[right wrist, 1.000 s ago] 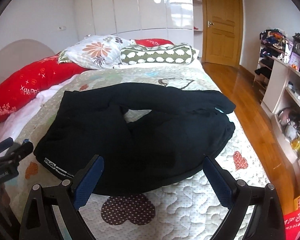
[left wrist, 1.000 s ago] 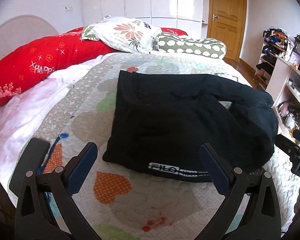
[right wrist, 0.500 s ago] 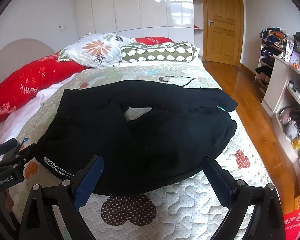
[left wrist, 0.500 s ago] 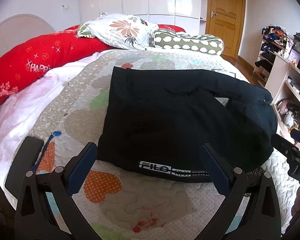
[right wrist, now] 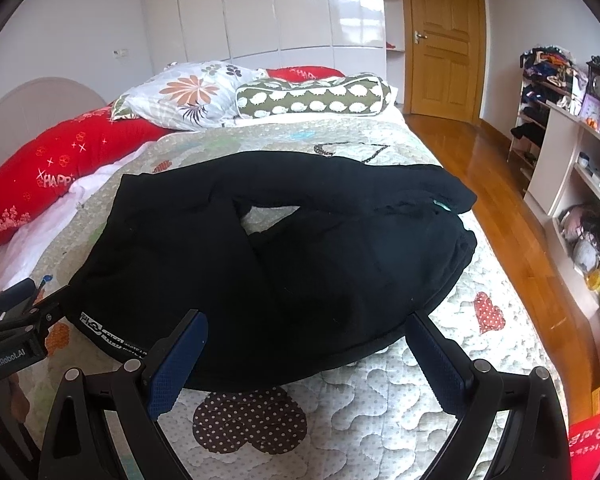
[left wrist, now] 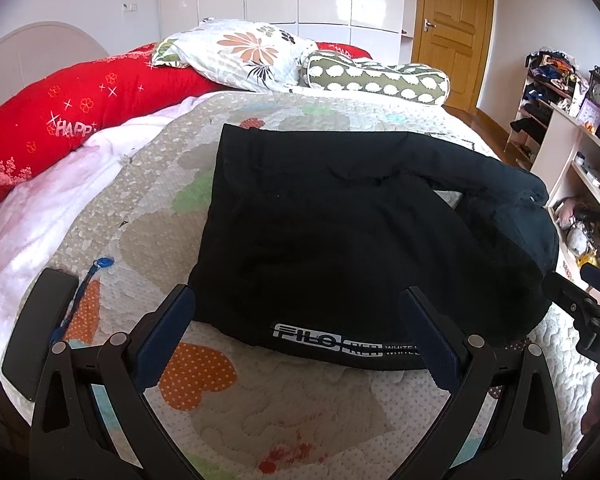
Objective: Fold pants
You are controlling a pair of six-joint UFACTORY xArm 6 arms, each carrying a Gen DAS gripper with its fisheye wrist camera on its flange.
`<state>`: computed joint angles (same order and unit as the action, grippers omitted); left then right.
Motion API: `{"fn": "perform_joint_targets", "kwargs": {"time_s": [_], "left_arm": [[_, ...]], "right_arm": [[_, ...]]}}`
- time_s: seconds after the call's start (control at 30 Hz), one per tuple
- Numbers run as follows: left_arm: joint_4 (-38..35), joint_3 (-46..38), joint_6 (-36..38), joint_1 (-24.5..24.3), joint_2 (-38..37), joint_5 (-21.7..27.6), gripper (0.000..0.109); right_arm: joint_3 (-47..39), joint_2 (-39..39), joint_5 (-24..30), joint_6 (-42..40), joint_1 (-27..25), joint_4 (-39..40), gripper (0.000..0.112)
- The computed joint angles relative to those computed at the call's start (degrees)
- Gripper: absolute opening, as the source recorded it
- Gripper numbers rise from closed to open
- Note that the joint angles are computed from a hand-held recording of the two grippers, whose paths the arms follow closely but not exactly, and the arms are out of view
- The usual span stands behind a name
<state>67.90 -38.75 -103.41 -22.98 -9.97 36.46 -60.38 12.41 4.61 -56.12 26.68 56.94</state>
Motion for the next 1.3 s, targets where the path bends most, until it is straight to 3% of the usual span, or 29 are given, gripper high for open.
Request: {"fn": "perform_joint_targets", "kwargs": {"time_s": [0.2, 0.5, 0.7, 0.9, 1.03, 1.1, 1.17, 1.23, 1.3], "left_arm": [[0.0, 0.9, -0.3, 1.3, -0.1, -1.7, 0.102], [-0.3, 9.1, -7.6, 9.9, -4.4, -13.3, 0.102], [2.5, 8.1, -11.5, 13.3, -0.5, -20.4, 0.102], [1.7, 4.0, -10.2, 14.2, 4.7, -23.8, 0.102], [1.3, 0.7, -9.1, 15.6, 8.3, -26.8, 0.102], [6.7, -0.8, -13.8, 16.4, 9.4, -27.9, 0.101], [9.4, -2.1, -16.7, 16.9, 10.5, -27.9, 0.082], [10.1, -2.5, -18.0, 17.2, 10.6, -26.9, 0.046], [14.2, -3.0, -22.2, 18.4, 10.9, -29.0, 0.034]], "right_arm": [[-0.6, 1.1, 0.1, 0.6, -0.7, -1.4, 0.099], [-1.7, 3.5, 0.8, 5.5, -7.2, -4.0, 0.099], [-6.0, 6.6, 3.4, 8.2, -11.7, -2.5, 0.099], [-16.3, 13.9, 9.3, 15.1, -14.7, -6.7, 0.098], [-26.1, 21.0, 17.0, 20.3, -16.6, -8.0, 0.087], [-28.6, 23.2, 17.7, 21.5, -16.6, -8.5, 0.081], [-29.9, 24.6, 15.6, 21.4, -16.1, -7.7, 0.072], [-31.0, 25.6, 13.8, 22.4, -15.8, -6.7, 0.059], [-31.6, 25.8, 13.3, 19.8, -15.7, -3.1, 0.045]]}}
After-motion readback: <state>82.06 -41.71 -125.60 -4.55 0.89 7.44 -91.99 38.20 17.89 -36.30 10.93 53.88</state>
